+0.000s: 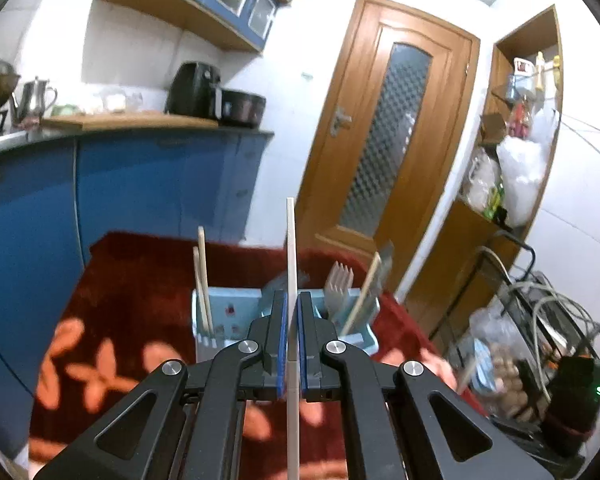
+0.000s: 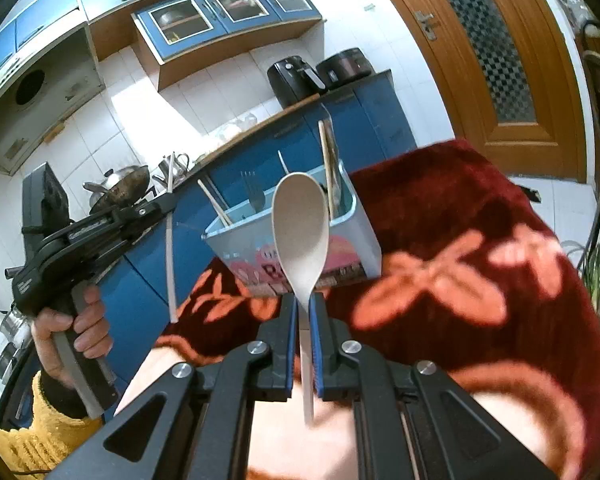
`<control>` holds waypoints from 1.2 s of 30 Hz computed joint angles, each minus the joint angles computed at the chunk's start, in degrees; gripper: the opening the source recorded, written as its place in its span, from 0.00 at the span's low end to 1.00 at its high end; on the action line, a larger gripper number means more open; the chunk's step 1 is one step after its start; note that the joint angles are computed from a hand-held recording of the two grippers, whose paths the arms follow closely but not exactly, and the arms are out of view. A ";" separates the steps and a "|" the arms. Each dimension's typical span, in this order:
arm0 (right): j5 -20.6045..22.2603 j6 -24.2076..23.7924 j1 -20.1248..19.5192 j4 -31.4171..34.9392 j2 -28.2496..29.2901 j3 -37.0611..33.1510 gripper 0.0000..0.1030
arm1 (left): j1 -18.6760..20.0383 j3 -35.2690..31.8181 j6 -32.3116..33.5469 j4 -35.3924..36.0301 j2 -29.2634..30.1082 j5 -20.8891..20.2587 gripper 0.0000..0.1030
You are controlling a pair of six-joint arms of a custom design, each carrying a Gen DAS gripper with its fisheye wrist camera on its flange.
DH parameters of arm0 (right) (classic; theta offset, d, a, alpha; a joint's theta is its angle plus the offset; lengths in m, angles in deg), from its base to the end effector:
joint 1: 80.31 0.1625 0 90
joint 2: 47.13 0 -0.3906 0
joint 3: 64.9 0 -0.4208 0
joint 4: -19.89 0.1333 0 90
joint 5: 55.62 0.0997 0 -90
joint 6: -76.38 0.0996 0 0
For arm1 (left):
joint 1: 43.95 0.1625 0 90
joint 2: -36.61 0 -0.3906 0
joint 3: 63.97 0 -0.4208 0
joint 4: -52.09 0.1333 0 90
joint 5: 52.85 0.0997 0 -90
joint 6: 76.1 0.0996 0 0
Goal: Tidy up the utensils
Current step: 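Lift the white stick and white spoon up over the blue caddy with both tools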
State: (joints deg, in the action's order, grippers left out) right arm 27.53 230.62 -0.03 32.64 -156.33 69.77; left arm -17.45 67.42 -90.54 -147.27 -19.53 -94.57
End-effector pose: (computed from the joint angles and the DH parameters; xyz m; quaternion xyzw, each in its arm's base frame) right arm 0.0979 -0.2881 0.2109 0.1511 -0.8856 0.4315 0.0816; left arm -0.3051 -0.3842 0.0810 0.2531 0.8435 -0.4540 0.1357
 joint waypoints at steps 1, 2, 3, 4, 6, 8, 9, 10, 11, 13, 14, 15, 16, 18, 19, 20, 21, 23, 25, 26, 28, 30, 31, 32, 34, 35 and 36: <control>0.26 0.03 0.44 -0.15 0.12 -0.28 0.08 | 0.27 -1.00 2.04 -2.48 1.19 0.68 0.04; 0.79 0.15 1.22 -0.47 0.40 -0.70 0.08 | 0.36 -1.53 3.19 -4.08 1.85 1.17 0.04; 1.08 0.21 1.88 -0.73 0.69 -1.16 0.08 | 0.56 -2.21 4.61 -5.97 2.63 1.58 0.04; 1.23 0.33 2.43 -0.78 0.89 -1.57 0.08 | 0.79 -3.00 5.97 -7.81 3.40 1.95 0.04; 1.24 0.43 3.20 -1.21 1.21 -2.27 0.08 | 1.36 -4.63 8.47 -11.70 4.94 2.25 0.04; 1.66 0.30 3.98 -2.01 1.52 -2.79 0.08 | 1.76 -6.15 10.49 -14.69 6.33 2.70 0.04; 2.07 0.17 4.50 -2.51 1.71 -3.12 0.08 | 1.97 -6.82 11.63 -16.21 6.98 2.89 0.04; 2.22 0.04 4.80 -2.86 1.78 -3.36 0.08 | 2.16 -7.73 13.36 -18.39 7.90 3.14 0.04; 2.37 0.04 5.07 -3.19 1.89 -3.63 0.08 | 2.23 -8.59 15.25 -20.79 8.88 3.56 0.04; 2.43 0.15 5.40 -3.53 2.14 -4.23 0.08 | 2.28 -10.41 19.56 -25.76 10.92 4.49 0.04; 2.47 0.17 5.49 -3.65 2.37 -4.60 0.08 | 2.29 -11.07 21.21 -27.67 11.71 4.85 0.04; 2.78 0.19 5.73 -3.84 2.64 -5.04 0.08 | 2.44 -12.06 23.45 -30.22 12.83 5.27 0.04; 2.92 0.13 5.84 -3.95 2.79 -5.29 0.08 | 2.68 -13.08 25.58 -32.85 14.01 5.55 0.04; 3.91 -0.18 6.58 -4.40 3.61 -6.23 0.08 | 3.27 -14.06 27.04 -35.31 15.26 5.22 0.04; 4.43 -0.27 7.03 -4.71 3.97 -6.56 0.08 | 3.85 -14.44 26.98 -36.30 15.86 4.65 0.04; 5.10 -0.56 7.53 -5.25 4.40 -6.95 0.08 | 4.26 -14.68 26.89 -36.75 16.21 4.24 0.04; 5.74 -0.80 7.98 -5.86 4.74 -7.22 0.08 | 4.70 -15.07 27.46 -37.83 16.92 3.87 0.04; 6.21 -0.99 8.38 -6.97 5.37 -7.79 0.08 | 5.12 -15.72 29.27 -40.21 18.36 3.81 0.04; 5.94 -0.68 8.44 -7.62 6.25 -8.62 0.08 | 5.42 -16.26 30.75 -41.82 19.58 3.81 0.04; 5.96 -0.54 8.51 -8.03 6.76 -9.01 0.08 | 5.47 -16.47 31.06 -42.04 19.94 3.86 0.04; 6.09 -0.42 8.70 -8.90 7.79 -9.79 0.08 | 5.80 -16.75 31.82 -42.80 20.56 3.76 0.04; 6.42 -0.53 9.20 -10.02 9.11 -10.68 0.08 | 5.83 -16.72 32.27 -43.86 21.01 3.82 0.04; 6.81 -0.72 9.51 -10.65 9.70 -11.00 0.08 | 5.97 -16.64 32.29 -44.13 21.14 3.67 0.04; 7.26 -1.08 9.87 -11.24 10.36 -11.37 0.08 | 6.01 -16.59 32.24 -44.10 21.15 3.64 0.04; 8.55 -1.83 10.72 -12.66 11.56 -11.80 0.08 | 6.22 -16.21 31.92 -43.82 21.22 3.41 0.04; 9.38 -2.39 11.21 -13.42 12.34 -12.11 0.08 | 6.30 -16.21 31.82 -43.65 21.35 3.31 0.04; 10.21 -2.95 11.65 -14.05 13.18 -12.49 0.08 | 6.38 -16.18 31.74 -43.50 21.44 3.26 0.04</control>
State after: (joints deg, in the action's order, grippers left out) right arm 37.74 227.67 11.62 18.59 -143.15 57.28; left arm -11.07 51.24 -58.80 -190.77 1.91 -91.31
